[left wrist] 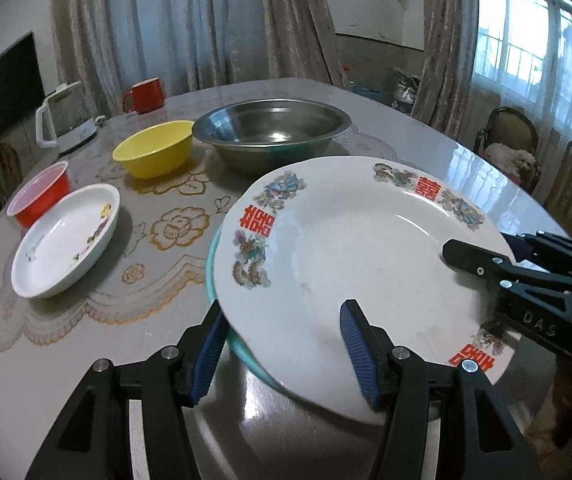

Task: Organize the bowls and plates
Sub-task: 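Lower the large white plate onto the teal plate and open both tools, then move both tools to the small white plate with pink flowers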

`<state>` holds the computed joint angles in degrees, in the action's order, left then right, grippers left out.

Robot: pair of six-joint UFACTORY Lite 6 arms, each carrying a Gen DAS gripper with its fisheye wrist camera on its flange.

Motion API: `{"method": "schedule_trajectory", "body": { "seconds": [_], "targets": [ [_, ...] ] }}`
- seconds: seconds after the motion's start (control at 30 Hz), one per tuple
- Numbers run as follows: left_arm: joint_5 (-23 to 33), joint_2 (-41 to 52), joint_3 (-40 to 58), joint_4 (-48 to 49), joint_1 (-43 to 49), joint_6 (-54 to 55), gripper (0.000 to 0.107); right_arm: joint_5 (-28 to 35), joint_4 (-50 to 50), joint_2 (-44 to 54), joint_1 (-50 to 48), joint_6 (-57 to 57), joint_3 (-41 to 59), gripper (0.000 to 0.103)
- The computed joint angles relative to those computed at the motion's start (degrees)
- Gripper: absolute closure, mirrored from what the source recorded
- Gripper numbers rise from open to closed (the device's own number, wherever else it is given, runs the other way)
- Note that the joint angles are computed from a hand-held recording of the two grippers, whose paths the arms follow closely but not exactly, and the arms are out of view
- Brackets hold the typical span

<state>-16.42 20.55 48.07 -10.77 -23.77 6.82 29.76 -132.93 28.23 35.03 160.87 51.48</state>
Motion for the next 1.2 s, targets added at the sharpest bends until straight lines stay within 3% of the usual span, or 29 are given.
{"method": "schedule_trajectory", "body": {
  "seconds": [0.37,0.57,0.73,0.8,0.87,0.97,1.07,1.2],
  "targets": [
    [-2.6,-4.5,-6.1,9.6,3.0,-10.4,0.044,2.4,4.7,0.1,3.6,-2.9,-0.6,0.063],
    [-3.7,-8.1,-10.5,19.2,5.3,-19.2,0.043,-1.8,-5.7,0.4,3.0,7.4,0.0,0.061],
    [-4.1,-14.4,-16.0,19.6,7.0,-19.5,0.033,4.3,8.9,-3.8,7.0,-2.2,-3.5,0.061],
    [-5.1,-16.4,-17.7,23.4,9.0,-23.0,0.028,10.3,17.5,-6.6,10.3,-8.5,-5.2,0.061],
    [-5.5,-16.8,-18.3,24.0,10.2,-23.9,0.028,14.9,19.4,-8.0,12.5,-11.8,-5.6,0.061],
    [-5.6,-18.6,-19.9,27.8,12.3,-27.3,0.028,9.1,18.6,-7.4,11.4,-13.0,-2.1,0.062],
    [-7.1,-22.2,-23.2,30.2,15.2,-29.3,0.028,9.2,11.9,-7.7,14.8,-8.6,-2.1,0.062],
    [-7.4,-24.3,-24.9,33.3,19.2,-31.4,0.028,3.4,5.6,-4.1,16.2,-5.6,3.8,0.062]
  ]
}}
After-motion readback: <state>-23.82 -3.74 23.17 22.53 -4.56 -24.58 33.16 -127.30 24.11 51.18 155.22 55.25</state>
